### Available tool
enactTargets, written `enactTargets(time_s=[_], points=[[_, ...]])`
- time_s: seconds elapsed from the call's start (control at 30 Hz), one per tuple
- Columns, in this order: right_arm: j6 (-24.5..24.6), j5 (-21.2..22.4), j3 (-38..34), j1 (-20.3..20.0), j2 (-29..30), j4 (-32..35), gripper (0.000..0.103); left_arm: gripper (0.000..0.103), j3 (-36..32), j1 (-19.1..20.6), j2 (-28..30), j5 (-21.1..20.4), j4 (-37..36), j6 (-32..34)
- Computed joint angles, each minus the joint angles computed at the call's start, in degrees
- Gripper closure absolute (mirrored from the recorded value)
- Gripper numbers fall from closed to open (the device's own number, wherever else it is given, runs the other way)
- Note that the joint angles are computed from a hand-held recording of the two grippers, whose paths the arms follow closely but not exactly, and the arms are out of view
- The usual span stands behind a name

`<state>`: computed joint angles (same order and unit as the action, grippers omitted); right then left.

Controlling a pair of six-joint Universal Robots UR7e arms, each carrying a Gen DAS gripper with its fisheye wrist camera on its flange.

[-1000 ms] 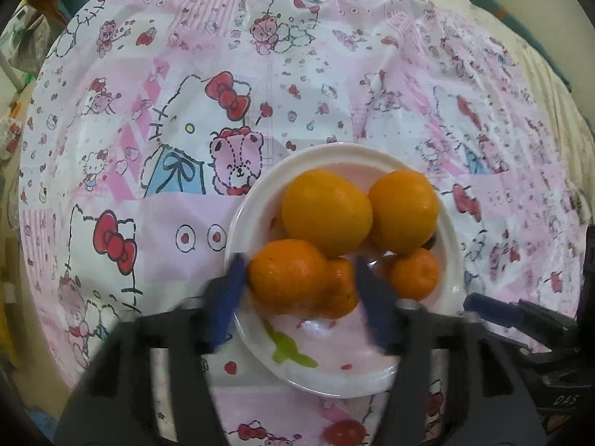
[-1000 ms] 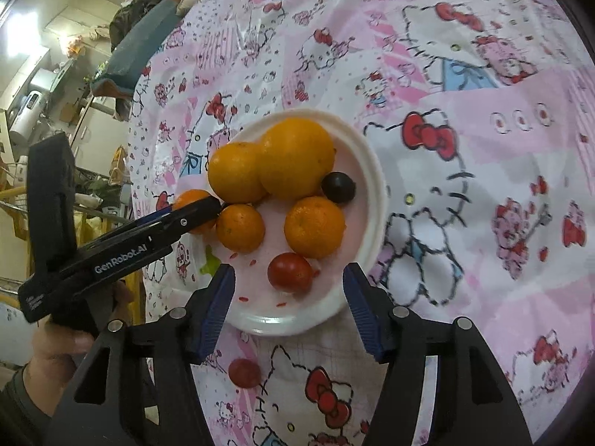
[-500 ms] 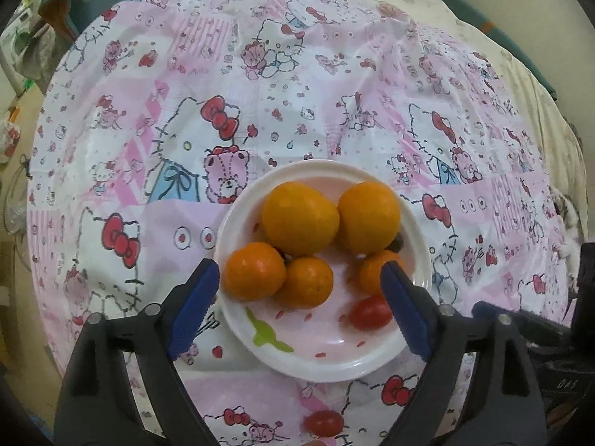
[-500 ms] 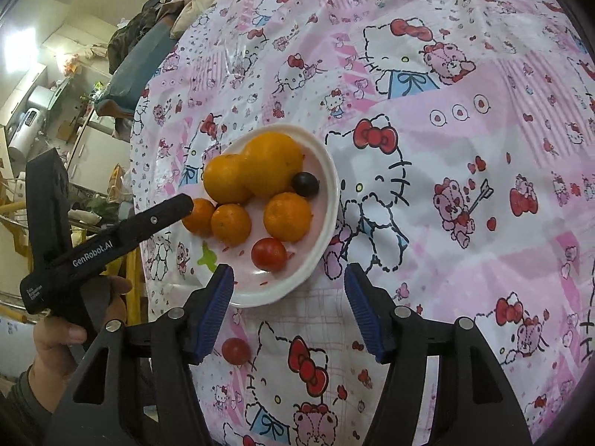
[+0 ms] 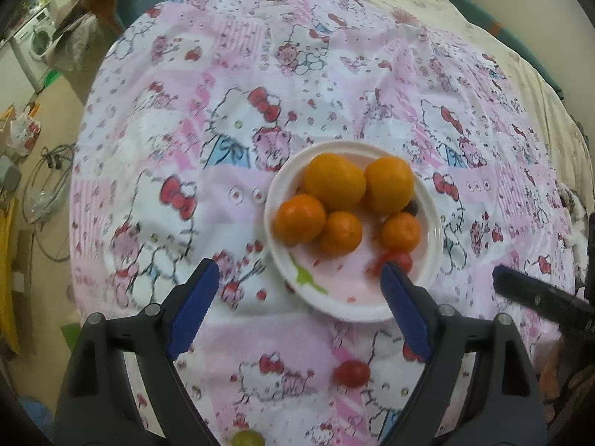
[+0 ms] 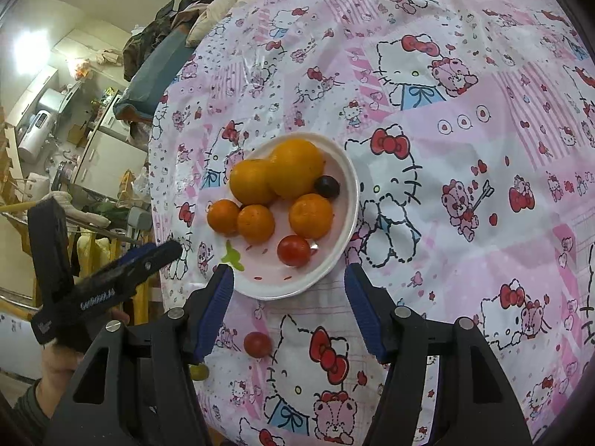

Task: Organize fruits
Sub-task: 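Move both grippers back toward the last loose fruit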

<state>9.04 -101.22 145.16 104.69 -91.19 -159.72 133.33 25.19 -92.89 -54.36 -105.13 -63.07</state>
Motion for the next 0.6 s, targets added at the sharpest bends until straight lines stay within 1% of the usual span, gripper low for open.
enactTargets(time_s=[0.07,0.23,0.43,0.53,0.6], points=[[0.14,-0.05,0.04,0.40,0.13,0.07,0.038,0.017,0.25,-1.01,-1.13,-0.47,2.04,-1.38],[0.66,-0.17,0.32,1.30,0.38,0.51,0.038,0.017,1.27,-5.15,-4.98,-2.08,8.75,-6.00],[0.74,-0.19,0.75,2.07,1.36,1.03,0.038,0.017,2.90,-9.61,-10.77,-3.94,15.79,-13.12],[0.50,-0.72,0.69,2.68,3.36,1.32,0.038,0.017,3.66,-10.65,-13.45,-3.48,18.60,-16.24],[0.34,-0.94,0.62,3.12,5.08,1.29,0.038,0.017,3.73,-10.27,-14.21,-3.22,19.87,-17.55]])
